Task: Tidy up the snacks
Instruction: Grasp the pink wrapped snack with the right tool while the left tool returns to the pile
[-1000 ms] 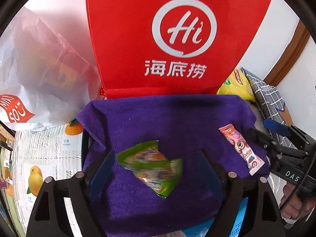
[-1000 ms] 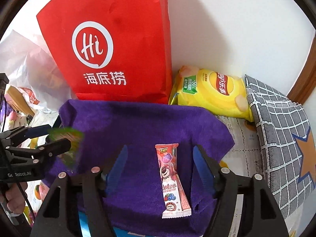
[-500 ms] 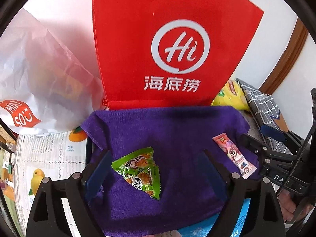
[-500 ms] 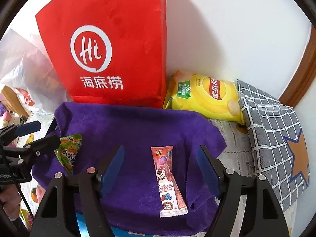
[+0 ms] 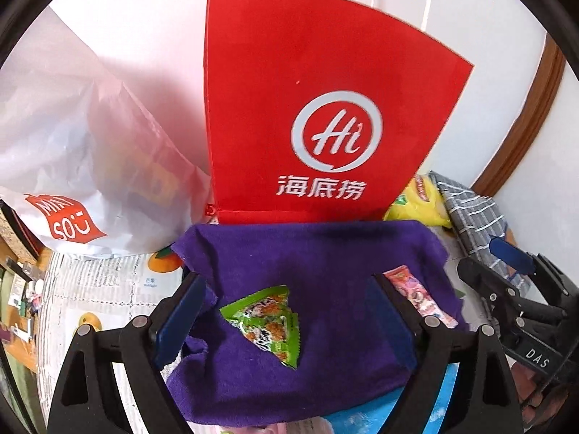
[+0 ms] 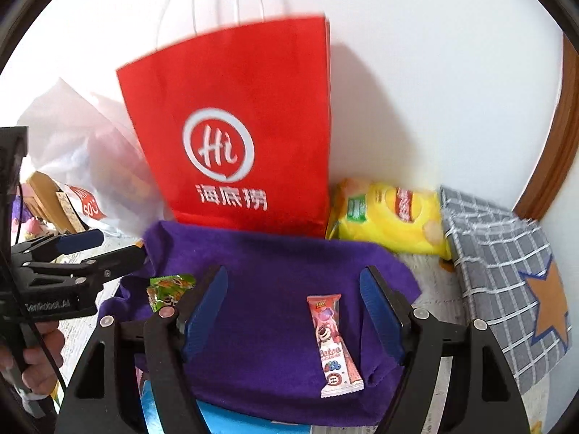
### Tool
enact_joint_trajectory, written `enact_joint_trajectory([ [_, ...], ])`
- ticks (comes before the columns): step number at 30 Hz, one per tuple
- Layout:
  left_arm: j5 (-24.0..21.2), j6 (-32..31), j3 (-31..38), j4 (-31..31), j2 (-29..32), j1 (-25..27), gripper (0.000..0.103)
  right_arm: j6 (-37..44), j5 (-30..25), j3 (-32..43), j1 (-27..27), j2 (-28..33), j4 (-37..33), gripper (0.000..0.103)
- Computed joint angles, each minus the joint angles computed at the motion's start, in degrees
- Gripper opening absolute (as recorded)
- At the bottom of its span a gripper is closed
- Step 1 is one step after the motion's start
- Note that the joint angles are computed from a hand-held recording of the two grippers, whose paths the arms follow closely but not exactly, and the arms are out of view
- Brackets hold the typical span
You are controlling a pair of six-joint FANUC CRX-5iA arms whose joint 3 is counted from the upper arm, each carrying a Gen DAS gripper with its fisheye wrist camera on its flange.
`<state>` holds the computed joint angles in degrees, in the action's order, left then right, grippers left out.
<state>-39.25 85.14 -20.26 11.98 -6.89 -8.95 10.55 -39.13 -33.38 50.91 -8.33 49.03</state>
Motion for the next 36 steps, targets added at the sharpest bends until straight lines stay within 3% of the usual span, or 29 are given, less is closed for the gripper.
enact_joint_trajectory([
  [4,-0.59,-2.96,-0.64,2.99,-0.97,-0.11,0.090,0.33,-3.38,0.36,1.30,-2.62,-4.72,0.075],
  [6,-0.15,-5.20,-1.68,5.18,-2.09,-0.22,0.090,-4.03,-3.80,-2.02,1.72,-5.40,-2.92,0.075],
  [9,-0.04,-5.61,-2.21,5.00,-3.86,-0.70,0.090,-5.79,-8.74,-3.35,4.11,-8.47,-3.00,0.075],
  [13,0.18,-5.78,-2.81,3.97,-6.80,-1.52,0.090,-9.55,-15.21,-6.11,8.65,-13.28,-2.32,0.075],
  [16,1.67,-8.94,-4.95,7.64,-9.29,-1.39,0.090,-12.82,-20.35,-8.18,13.01,-16.13,-1.64,0.075],
  [22,-0.14,-8.43,-3.99,5.29,-11.51,-3.36,0.090,-17.52,-31.76,-10.73,22.63,-18.28,-2.48,0.071],
  [26,-2.34,-6.16,-4.44,3.72,-13.66,-4.02,0.090,-20.24,-29.67,-13.63,25.01,-22.63,-7.43,0.062],
  [30,-3.80,-5.71,-6.85,2.61,-17.36,-3.69,0.090,-22.37,-25.70,-16.73,27.54,-25.03,-10.19,0.062],
  [36,-7.47,-5.09,-10.67,1.82,-22.29,-0.46,0.090,-23.82,-20.55,-19.16,30.45,-23.33,-11.27,0.066],
])
